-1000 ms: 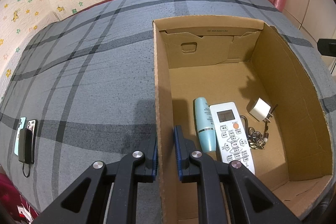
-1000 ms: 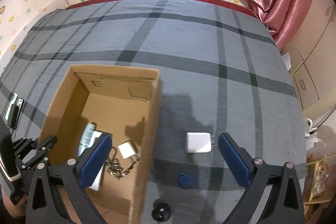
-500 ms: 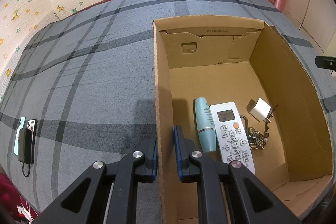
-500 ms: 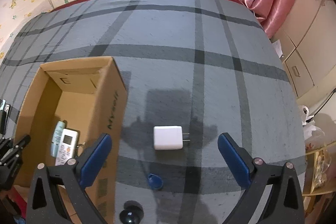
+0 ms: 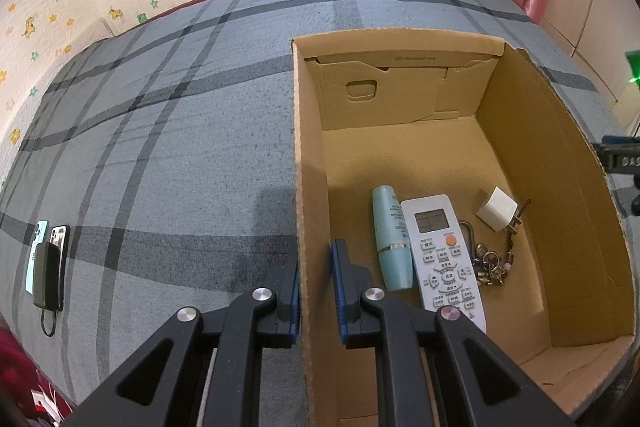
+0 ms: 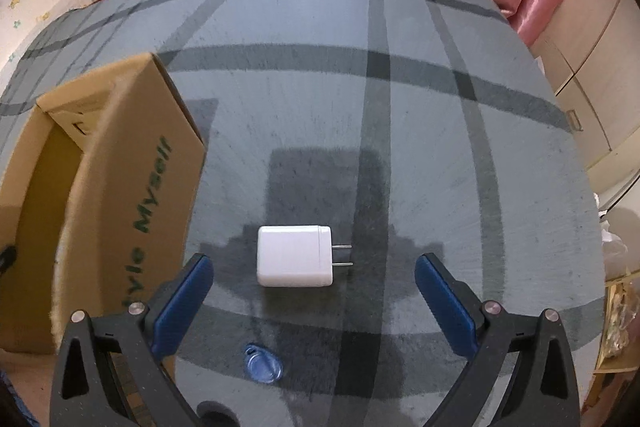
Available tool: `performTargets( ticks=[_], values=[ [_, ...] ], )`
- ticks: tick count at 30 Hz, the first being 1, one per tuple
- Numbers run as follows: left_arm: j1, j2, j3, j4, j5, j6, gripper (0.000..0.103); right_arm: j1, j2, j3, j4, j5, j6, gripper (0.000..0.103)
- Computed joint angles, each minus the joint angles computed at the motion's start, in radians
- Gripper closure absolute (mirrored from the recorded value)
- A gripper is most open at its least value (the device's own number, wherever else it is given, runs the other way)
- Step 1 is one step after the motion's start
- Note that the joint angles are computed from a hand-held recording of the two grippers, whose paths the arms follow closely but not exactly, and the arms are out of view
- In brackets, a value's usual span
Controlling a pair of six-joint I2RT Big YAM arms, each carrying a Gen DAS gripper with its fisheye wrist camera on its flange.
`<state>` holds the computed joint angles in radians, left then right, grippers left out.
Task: Organize rigid objects
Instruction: 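Move the right gripper out of the box to the second white charger, then close the right gripper on the second white charger and lift it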
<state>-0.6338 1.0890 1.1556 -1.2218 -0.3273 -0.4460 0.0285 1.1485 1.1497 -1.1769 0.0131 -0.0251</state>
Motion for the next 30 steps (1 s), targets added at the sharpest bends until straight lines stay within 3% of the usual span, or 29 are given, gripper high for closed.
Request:
performTargets(
  ticks=[17,23,25,30],
  values=[
    [-0.001,0.004,0.005,-0.006,-0.004,-0.007,0.089,-0.008,0.091,-0.044,0.071,-0.001,-0.002,0.001],
    [-0.008,0.006,0.005,-0.008,-0.016,-0.008,0.089,-0.002,0.099,-0.048,0.079,-0.012,0.008,0.013],
    [-0.011,0.007,0.006,-0.01,-0.019,-0.008,0.089,-0.005,0.102,-0.047,0.077,-0.012,0.009,0.033],
    [-0.009,0.007,0.006,-0.011,-0.018,-0.015,0.089,-0.009,0.097,-0.045,0.076,-0.015,0.013,0.033]
  ],
)
